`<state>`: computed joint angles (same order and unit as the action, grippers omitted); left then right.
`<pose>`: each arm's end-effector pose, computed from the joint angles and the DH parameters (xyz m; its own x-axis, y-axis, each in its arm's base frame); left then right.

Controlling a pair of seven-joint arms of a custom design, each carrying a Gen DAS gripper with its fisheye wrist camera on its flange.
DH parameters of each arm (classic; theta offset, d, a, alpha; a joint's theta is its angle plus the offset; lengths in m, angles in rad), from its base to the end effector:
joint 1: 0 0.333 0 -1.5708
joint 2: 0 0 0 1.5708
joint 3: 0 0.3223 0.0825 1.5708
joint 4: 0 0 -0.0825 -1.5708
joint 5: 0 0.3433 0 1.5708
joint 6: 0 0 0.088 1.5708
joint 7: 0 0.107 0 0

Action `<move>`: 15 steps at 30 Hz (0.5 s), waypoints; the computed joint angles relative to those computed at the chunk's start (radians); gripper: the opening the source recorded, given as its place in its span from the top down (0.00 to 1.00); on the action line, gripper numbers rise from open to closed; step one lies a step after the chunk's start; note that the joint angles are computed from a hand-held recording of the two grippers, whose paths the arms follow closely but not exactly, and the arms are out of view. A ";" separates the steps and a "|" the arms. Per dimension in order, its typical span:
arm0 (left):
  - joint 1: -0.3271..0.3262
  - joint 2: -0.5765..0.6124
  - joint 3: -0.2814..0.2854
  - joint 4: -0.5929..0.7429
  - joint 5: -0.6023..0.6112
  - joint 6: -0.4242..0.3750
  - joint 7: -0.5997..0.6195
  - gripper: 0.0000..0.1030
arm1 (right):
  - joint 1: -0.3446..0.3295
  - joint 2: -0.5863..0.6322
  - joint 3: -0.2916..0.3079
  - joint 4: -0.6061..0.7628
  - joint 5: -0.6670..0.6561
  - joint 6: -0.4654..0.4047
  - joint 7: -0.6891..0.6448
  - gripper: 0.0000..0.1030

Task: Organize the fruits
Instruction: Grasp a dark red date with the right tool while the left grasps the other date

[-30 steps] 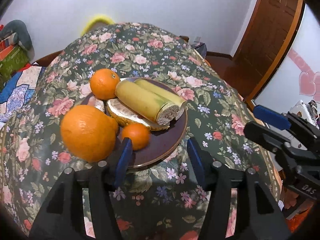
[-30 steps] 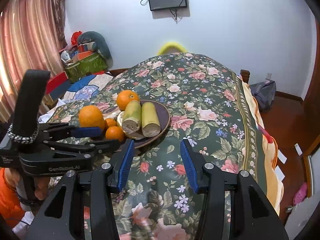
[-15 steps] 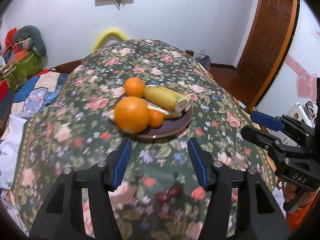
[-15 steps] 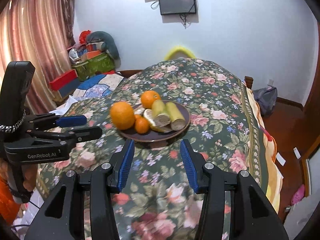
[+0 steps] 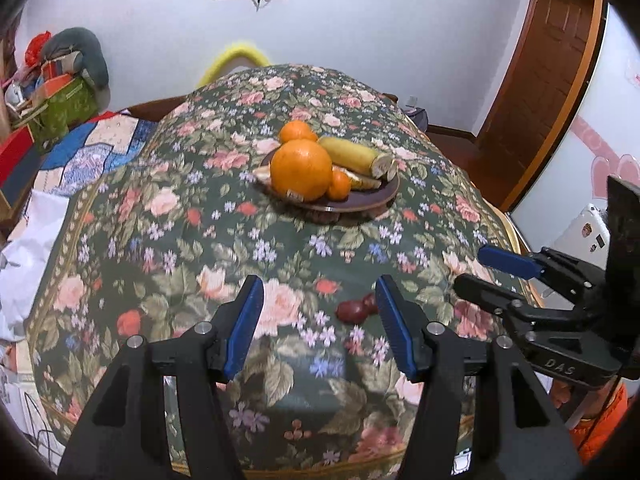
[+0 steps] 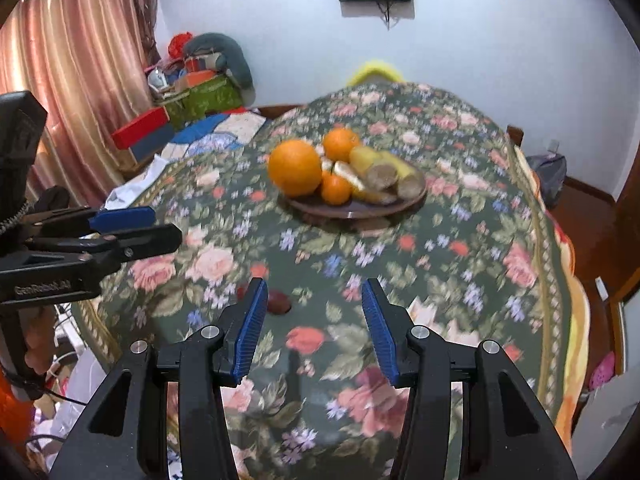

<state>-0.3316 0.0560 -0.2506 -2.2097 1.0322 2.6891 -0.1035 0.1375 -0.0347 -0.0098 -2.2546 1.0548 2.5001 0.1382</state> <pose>0.4289 -0.3139 0.4215 0.1800 -0.9717 0.1532 -0.7305 -0.2364 -0.6408 0.5034 0.0589 0.4351 0.7278 -0.6709 -0.1421 -0.5643 -0.4681 -0.6800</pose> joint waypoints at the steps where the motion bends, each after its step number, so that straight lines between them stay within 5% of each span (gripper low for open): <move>1: 0.000 0.002 0.000 -0.004 -0.001 0.004 -0.002 0.44 | 0.002 -0.001 0.003 -0.007 -0.012 0.002 0.011 0.56; 15: 0.012 0.050 0.025 -0.049 -0.015 0.090 0.000 0.44 | 0.032 0.100 0.036 0.022 -0.128 0.004 0.116 0.56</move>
